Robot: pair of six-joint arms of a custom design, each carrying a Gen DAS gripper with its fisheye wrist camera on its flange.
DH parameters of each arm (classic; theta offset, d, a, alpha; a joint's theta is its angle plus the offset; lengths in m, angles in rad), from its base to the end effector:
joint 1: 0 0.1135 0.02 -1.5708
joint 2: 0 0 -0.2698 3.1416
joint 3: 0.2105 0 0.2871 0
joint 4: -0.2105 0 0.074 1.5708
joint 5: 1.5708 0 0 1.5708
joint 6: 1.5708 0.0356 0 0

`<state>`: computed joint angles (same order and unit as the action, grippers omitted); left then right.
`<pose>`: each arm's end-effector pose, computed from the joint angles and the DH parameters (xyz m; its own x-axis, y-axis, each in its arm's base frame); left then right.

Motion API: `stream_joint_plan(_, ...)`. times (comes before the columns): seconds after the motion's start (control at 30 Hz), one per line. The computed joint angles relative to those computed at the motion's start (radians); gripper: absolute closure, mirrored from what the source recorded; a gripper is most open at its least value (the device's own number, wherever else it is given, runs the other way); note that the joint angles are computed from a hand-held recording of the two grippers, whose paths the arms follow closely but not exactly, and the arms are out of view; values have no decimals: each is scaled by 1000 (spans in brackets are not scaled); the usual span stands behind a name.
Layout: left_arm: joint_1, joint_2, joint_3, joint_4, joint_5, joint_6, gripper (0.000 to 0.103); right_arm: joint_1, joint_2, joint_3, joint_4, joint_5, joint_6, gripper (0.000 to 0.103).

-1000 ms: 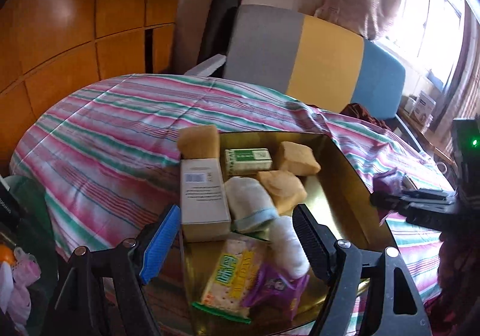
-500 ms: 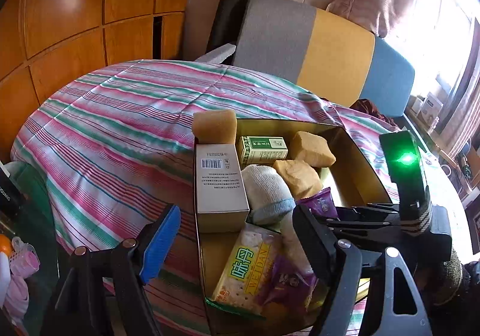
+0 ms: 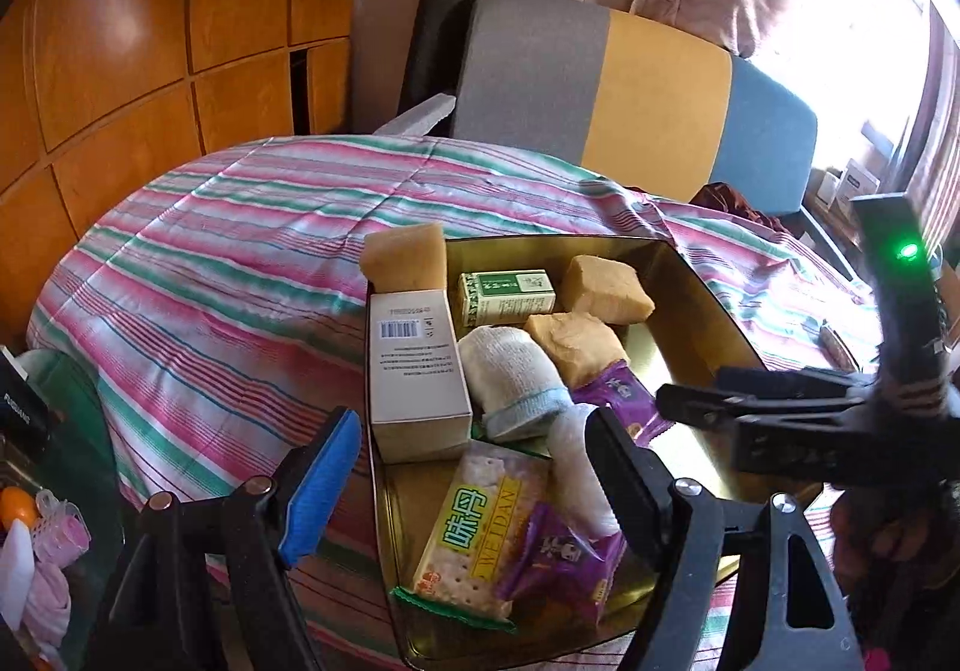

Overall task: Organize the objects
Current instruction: 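Carry the purple snack pack into the gold tray and open the right gripper, then move the left gripper to the green-wrapped cracker bar on the table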

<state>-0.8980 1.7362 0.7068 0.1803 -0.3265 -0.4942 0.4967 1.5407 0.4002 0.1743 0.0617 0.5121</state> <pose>0.2156 -0.2523 0.0891 -0.7006 0.1583 -0.6958 0.3140 0.9440 -0.1014 0.2171 0.1152 0.0629 -0.8485 0.0964 -0.5204 -0.0333 0.9716 0.2343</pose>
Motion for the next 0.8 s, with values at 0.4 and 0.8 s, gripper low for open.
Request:
stream_joint_plan(0.4,-82,34,76,-53,-30,29,24,-219,-667,-216,-369,0,-97,27)
stream_joint_plan(0.8,-196,165,290,-152,-40,107,24,-1299,-851,-221,-665,-390,-755,24)
